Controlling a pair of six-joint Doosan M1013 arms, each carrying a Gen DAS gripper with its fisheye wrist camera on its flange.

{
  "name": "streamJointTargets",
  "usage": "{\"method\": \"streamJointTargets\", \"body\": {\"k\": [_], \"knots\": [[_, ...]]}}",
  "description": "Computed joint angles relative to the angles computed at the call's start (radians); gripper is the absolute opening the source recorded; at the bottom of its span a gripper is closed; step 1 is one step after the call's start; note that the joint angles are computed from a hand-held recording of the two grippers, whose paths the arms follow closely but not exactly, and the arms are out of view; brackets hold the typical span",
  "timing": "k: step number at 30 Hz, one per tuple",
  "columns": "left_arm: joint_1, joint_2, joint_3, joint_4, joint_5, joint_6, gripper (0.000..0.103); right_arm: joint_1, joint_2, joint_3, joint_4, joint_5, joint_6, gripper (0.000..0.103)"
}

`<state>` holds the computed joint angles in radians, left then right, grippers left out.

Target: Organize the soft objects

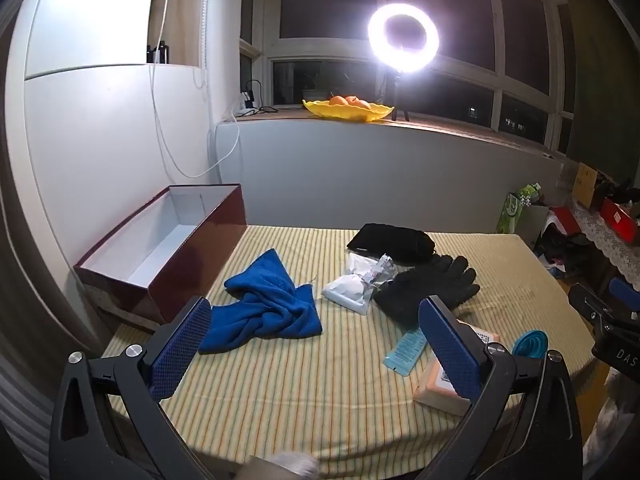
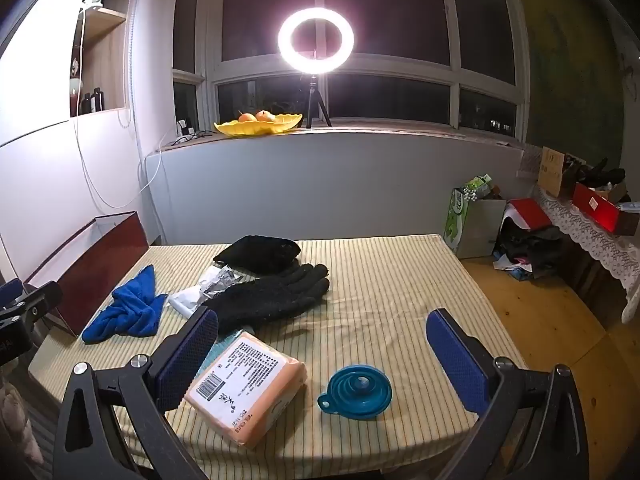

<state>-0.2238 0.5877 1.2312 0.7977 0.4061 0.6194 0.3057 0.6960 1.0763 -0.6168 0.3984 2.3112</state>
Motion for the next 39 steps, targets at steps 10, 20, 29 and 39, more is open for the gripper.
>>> {"method": "streamJointTargets", "body": {"k": [10,20,29,39], "knots": [[-0.001,-0.003,0.007,0.007,0.001,-0.009,0.103,-0.002,0.004,-0.005,0.004,0.005,0.001,0.103],[-0.001,0.002,0.0,-0.023,0.004,0.02,0.103,-0.004,0.006,-0.01,0.017,0.008,-0.011,0.103],[-0.001,0.002,0.002,-0.02,0.003,0.015,0.103,-0.003,0.007,-0.009,0.006,0.008,0.0,0.103],[0.0,0.003,0.001,-0.021,0.007,0.015,0.103,-0.004,0.005,-0.01,0.017,0.009,-0.011,0.103]]}}
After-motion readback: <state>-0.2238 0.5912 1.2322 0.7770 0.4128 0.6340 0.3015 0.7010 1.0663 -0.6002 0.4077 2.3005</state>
